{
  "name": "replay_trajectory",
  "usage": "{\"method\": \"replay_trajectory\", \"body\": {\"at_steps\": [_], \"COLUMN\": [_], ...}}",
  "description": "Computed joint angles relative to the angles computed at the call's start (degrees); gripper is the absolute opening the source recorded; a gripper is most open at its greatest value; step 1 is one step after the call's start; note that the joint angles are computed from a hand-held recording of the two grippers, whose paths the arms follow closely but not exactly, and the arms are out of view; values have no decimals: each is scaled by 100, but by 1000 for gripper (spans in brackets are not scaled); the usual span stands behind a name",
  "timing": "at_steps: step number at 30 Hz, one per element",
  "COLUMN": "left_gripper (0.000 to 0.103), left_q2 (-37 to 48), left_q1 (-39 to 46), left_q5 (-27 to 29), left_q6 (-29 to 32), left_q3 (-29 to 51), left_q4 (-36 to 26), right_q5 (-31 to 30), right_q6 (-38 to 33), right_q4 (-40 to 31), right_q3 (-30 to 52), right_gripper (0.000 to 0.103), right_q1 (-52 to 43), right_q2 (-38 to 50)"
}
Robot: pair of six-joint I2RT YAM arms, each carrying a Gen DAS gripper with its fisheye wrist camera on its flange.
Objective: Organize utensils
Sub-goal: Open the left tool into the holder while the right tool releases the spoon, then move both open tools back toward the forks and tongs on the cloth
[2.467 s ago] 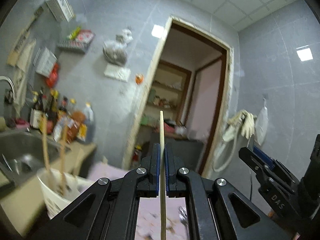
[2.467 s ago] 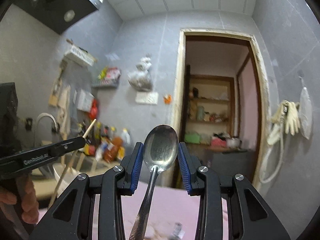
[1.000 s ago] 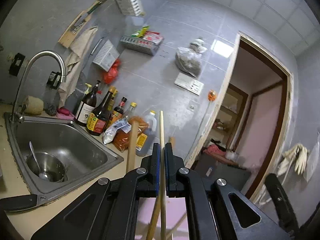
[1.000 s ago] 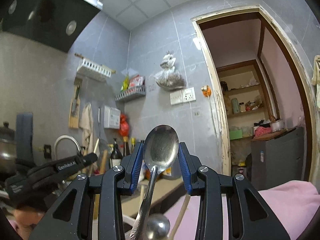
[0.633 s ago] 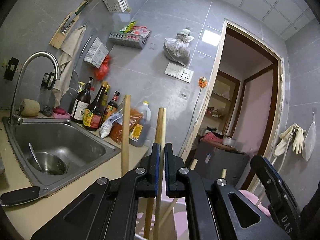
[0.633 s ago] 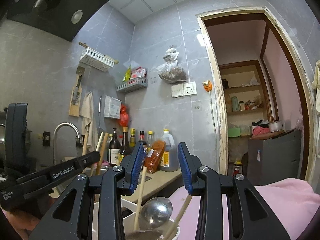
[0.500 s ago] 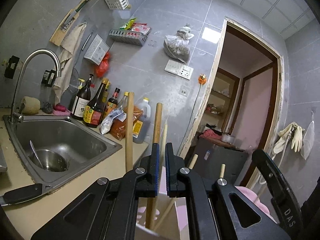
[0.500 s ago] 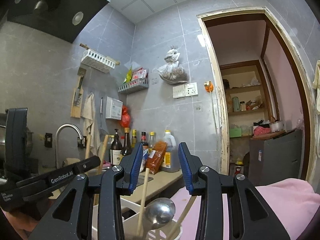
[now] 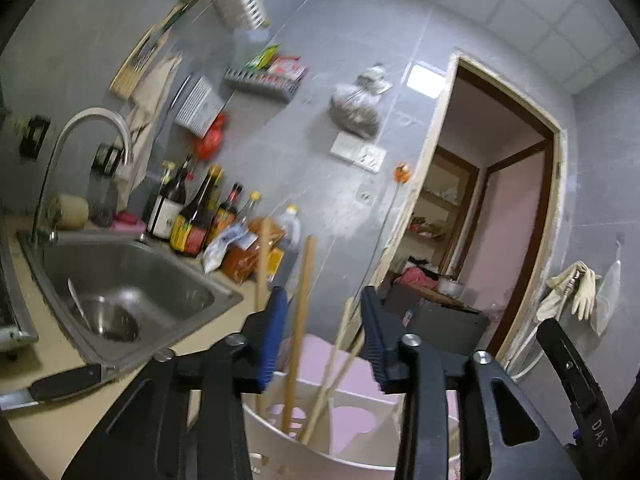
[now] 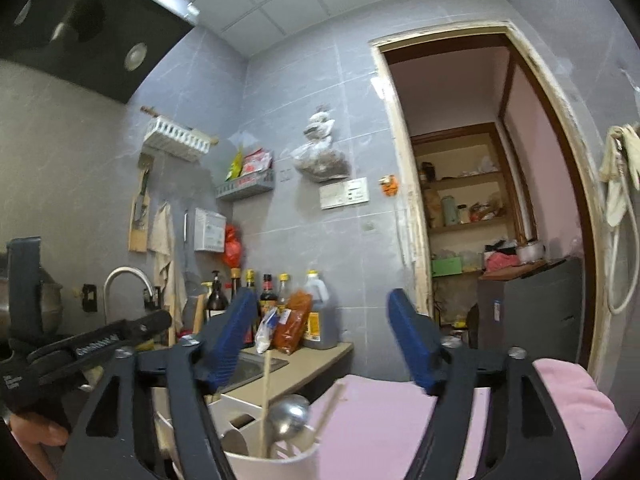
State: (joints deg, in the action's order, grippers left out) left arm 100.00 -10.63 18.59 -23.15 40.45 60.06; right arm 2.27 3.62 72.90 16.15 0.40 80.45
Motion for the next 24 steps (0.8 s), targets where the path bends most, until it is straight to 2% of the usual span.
{"method": "replay_trajectory", "body": {"at_steps": [2, 4, 9, 11, 17, 21, 24], "left_gripper": [50, 57, 77, 85, 97, 100, 100], "left_q2": [-208, -441, -902, -1060, -1524, -1775, -1870], "left_q1": [-85, -172, -529, -719, -1149, -1429, -1663], "left_q5": [-52, 18, -2, -92, 198, 324, 398], "left_q6": [64, 95, 450, 642, 809, 1209, 1367], "left_q3": [-178, -375, -799, -915, -994, -1005, -926], "left_q4": [32, 21, -2, -87, -835, -1226, -1676], "right_q5": [-114, -202, -568, -824, -1776, -2791, -3575], "right_q6": [76, 31, -174, -240, -602, -483, -380], "right_q4": [-210, -561, -1592, -2204, -4472, -5230, -5437], "right_q3": [-181, -357, -867, -990, -1063, -1096, -1080], "right_gripper": [76, 79, 102, 103, 103, 103, 103], "right_q1": [-179, -334, -848, -1140, -2373, -3580, -4505], "right_q2": [-333, -758, -2300, -3066, -5450, -6266, -6389]}}
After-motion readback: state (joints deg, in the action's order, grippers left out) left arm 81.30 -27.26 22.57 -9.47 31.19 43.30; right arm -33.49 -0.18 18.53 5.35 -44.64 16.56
